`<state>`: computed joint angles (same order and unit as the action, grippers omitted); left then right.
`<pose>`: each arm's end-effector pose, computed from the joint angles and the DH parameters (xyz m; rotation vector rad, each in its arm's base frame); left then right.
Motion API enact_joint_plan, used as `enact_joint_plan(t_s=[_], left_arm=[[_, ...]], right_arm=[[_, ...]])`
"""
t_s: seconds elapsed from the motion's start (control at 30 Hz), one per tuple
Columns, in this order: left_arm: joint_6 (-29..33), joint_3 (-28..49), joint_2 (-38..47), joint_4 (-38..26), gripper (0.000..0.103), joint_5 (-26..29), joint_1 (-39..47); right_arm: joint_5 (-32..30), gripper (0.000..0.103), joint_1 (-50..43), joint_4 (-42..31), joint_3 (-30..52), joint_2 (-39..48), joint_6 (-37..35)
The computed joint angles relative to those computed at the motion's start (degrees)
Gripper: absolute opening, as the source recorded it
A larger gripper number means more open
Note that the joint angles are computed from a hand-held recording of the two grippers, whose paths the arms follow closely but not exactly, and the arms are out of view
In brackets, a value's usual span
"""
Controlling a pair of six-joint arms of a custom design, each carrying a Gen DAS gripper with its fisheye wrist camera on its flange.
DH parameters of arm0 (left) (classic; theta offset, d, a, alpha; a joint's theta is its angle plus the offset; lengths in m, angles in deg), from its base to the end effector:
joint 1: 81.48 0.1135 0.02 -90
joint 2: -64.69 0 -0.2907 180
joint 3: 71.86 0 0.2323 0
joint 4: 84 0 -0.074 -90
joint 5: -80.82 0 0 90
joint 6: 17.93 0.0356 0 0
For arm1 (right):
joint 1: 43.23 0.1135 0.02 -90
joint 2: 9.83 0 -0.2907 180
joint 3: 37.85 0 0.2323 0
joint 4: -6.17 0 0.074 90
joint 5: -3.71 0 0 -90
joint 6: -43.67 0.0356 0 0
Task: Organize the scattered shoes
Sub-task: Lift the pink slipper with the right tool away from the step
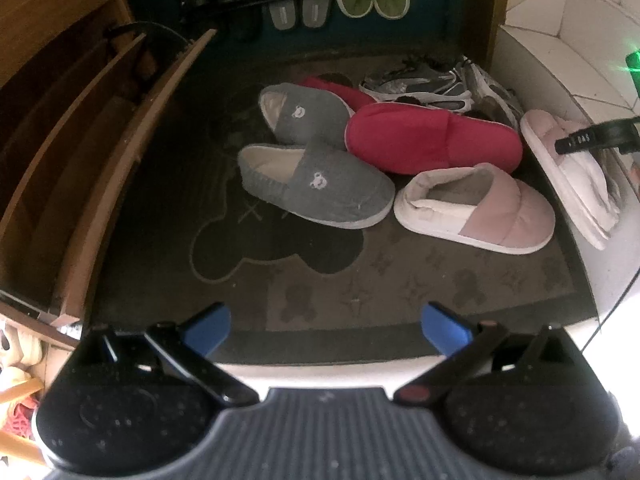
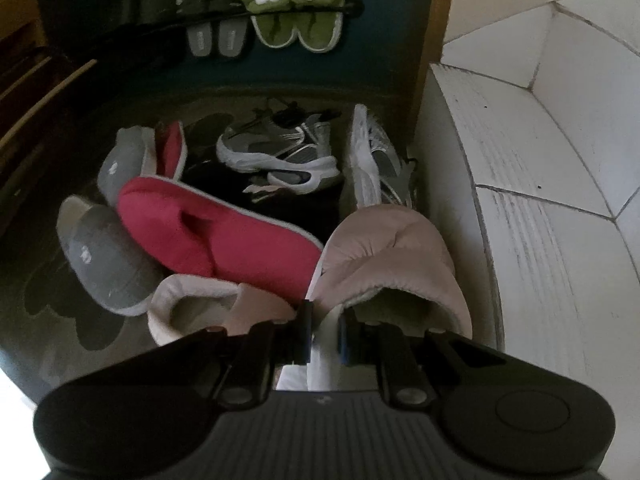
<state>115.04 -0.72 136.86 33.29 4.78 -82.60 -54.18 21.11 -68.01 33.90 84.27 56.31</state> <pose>0.2111 -0.0127 0.2887 1.0559 2.4077 -0.0816 0.1226 0.2116 0.2116 0.8089 2.4588 -0.2311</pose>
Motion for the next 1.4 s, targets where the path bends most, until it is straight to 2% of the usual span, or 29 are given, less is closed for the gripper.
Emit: enact_joint_plan(t_s=[0.5, 0.87, 1.17, 1.4], left_arm=[[1.0, -1.3, -1.2, 0.9, 0.102, 0.1, 0.0], [2.1, -1.7, -2.1, 0.7, 0.102, 0.6, 0.0], [4.2, -2.4, -2.4, 0.5, 0.102, 1.0, 1.0], [4.7, -3.1, -1.6, 0.8, 0.102, 0.6, 1.2]], right_arm=[[-0.1, 0.012, 5.8, -2.9, 6.7, 4.3, -0.8], [1.2, 0.012, 10.8, -5.5, 15.8, 9.8, -3.6], [2.1, 0.012, 11.4, -3.2, 21.0, 11.8, -11.9], [0.1, 0.012, 11.5, 4.2, 21.9, 15.3, -22.8]])
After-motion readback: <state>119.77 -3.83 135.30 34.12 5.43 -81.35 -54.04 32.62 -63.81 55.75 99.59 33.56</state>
